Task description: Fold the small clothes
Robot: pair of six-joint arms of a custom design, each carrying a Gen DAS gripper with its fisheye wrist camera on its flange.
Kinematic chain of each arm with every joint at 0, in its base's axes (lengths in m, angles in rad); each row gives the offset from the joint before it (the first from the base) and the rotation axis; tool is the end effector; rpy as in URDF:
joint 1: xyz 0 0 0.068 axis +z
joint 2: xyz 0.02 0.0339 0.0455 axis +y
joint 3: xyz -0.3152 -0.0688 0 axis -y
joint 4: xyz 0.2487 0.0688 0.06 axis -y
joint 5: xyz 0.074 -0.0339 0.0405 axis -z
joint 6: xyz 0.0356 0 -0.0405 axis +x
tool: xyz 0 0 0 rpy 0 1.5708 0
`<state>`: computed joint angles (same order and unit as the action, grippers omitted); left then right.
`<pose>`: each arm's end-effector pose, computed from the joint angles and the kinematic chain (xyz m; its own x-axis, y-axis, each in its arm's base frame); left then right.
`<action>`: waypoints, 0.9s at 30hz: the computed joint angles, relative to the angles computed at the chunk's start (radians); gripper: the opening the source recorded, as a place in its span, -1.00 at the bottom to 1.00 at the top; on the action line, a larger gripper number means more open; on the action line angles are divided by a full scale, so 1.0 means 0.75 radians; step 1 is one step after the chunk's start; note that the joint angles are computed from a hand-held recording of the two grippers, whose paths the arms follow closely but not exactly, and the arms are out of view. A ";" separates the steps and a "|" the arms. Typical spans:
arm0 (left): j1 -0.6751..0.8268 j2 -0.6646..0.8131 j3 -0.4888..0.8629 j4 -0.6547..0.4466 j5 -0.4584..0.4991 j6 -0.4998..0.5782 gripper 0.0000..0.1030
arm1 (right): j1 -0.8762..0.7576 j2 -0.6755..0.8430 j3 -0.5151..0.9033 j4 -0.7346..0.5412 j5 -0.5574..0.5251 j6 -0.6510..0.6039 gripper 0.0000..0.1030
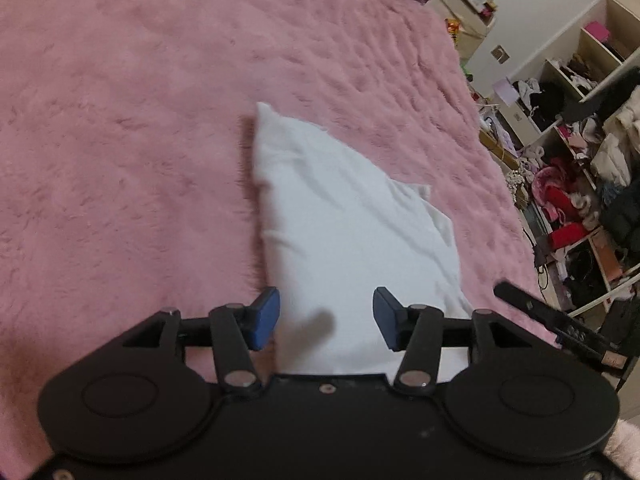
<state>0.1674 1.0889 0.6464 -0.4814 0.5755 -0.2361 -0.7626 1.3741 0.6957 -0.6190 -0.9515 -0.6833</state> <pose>0.1876 0.0120 0.2577 -0.8079 -0.3355 -0.4844 -0.0055 0.8263 -0.5632 0.1757 -0.1277 0.2221 -0.6927 0.1549 -0.7044 -0.2519 0.8632 0.4376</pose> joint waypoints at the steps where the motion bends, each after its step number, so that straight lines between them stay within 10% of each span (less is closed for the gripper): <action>1: 0.030 0.032 0.001 -0.001 0.038 0.014 0.03 | -0.017 0.084 0.034 -0.066 -0.016 -0.037 0.52; 17: 0.292 0.506 -0.006 0.152 0.538 0.105 0.10 | 0.081 0.600 0.127 -0.251 -0.196 -0.039 0.54; 24: 0.183 0.636 0.031 0.281 0.513 0.005 0.10 | 0.185 0.646 0.164 -0.219 -0.225 0.075 0.59; 27: 0.169 0.633 0.023 0.318 0.530 0.000 0.02 | 0.211 0.658 0.175 -0.240 -0.242 0.041 0.23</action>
